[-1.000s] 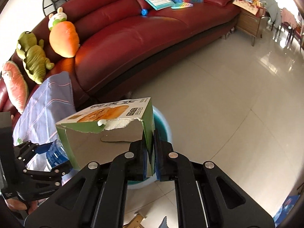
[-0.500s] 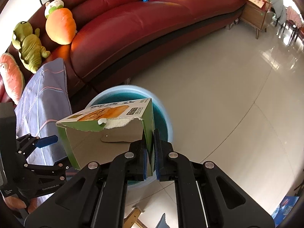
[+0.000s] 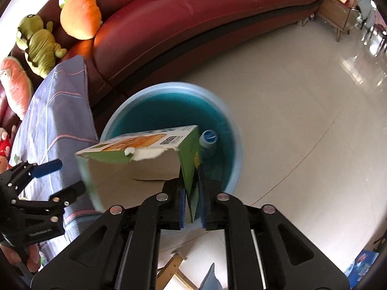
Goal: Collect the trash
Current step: 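Carry both over the teal bucket, open the left tool on the bottle while the right drops the box, then return to the table and grasp the white-green pill jar with the right tool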
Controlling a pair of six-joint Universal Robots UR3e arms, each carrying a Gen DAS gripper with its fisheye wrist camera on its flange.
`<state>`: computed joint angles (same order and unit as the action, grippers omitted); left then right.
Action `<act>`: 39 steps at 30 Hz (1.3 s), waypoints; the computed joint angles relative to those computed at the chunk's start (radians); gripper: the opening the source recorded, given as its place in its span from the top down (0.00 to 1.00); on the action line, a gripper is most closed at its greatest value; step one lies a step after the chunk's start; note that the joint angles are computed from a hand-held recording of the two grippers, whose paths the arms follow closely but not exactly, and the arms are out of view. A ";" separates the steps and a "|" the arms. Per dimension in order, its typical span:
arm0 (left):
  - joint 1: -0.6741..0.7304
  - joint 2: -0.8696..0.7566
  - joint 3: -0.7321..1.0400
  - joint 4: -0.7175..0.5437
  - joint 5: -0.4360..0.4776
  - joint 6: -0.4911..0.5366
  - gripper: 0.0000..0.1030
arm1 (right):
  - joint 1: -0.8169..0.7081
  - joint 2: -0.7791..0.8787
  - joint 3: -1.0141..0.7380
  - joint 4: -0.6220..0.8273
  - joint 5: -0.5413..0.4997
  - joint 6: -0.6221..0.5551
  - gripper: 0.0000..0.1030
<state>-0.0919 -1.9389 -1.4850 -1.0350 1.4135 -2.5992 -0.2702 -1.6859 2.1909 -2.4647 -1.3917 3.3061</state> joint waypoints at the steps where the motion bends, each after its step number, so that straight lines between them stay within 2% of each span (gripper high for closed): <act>1: 0.019 0.022 -0.011 0.000 -0.019 0.002 0.21 | 0.008 0.007 -0.009 0.002 0.006 0.001 0.83; 2: 0.033 0.039 -0.023 0.001 -0.034 0.001 0.19 | 0.015 0.014 -0.017 0.006 0.012 0.003 0.78; 4: 0.067 0.083 -0.058 0.006 -0.070 0.002 0.15 | 0.028 0.019 -0.033 0.013 0.018 0.010 0.61; 5: 0.079 0.094 -0.066 0.007 -0.081 0.003 0.12 | 0.034 0.017 -0.038 0.012 0.014 0.017 0.49; 7: 0.112 0.132 -0.097 0.011 -0.109 0.003 0.10 | 0.042 0.006 -0.047 0.018 0.004 0.024 0.44; 9: 0.139 0.160 -0.120 0.003 -0.130 0.009 0.10 | 0.049 -0.002 -0.062 0.038 -0.005 0.031 0.33; 11: 0.166 0.188 -0.140 -0.011 -0.148 0.016 0.10 | 0.058 -0.004 -0.079 0.056 -0.015 0.036 0.32; 13: 0.192 0.217 -0.162 -0.020 -0.161 0.028 0.10 | 0.072 -0.003 -0.104 0.089 -0.023 0.041 0.26; 24: 0.398 0.379 -0.278 -0.097 -0.248 0.148 0.09 | 0.260 0.026 -0.278 0.201 -0.113 0.113 0.25; 33: 0.679 0.472 -0.287 -0.229 -0.321 0.330 0.07 | 0.496 0.180 -0.522 0.270 -0.191 0.203 0.25; 39: 0.898 0.498 -0.253 -0.353 -0.375 0.503 0.06 | 0.644 0.315 -0.735 0.351 -0.245 0.242 0.22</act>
<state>0.8059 -1.4407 -1.7384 -1.3882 1.0388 -2.0963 0.3739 -1.3704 1.4555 -2.1132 -1.6367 3.5478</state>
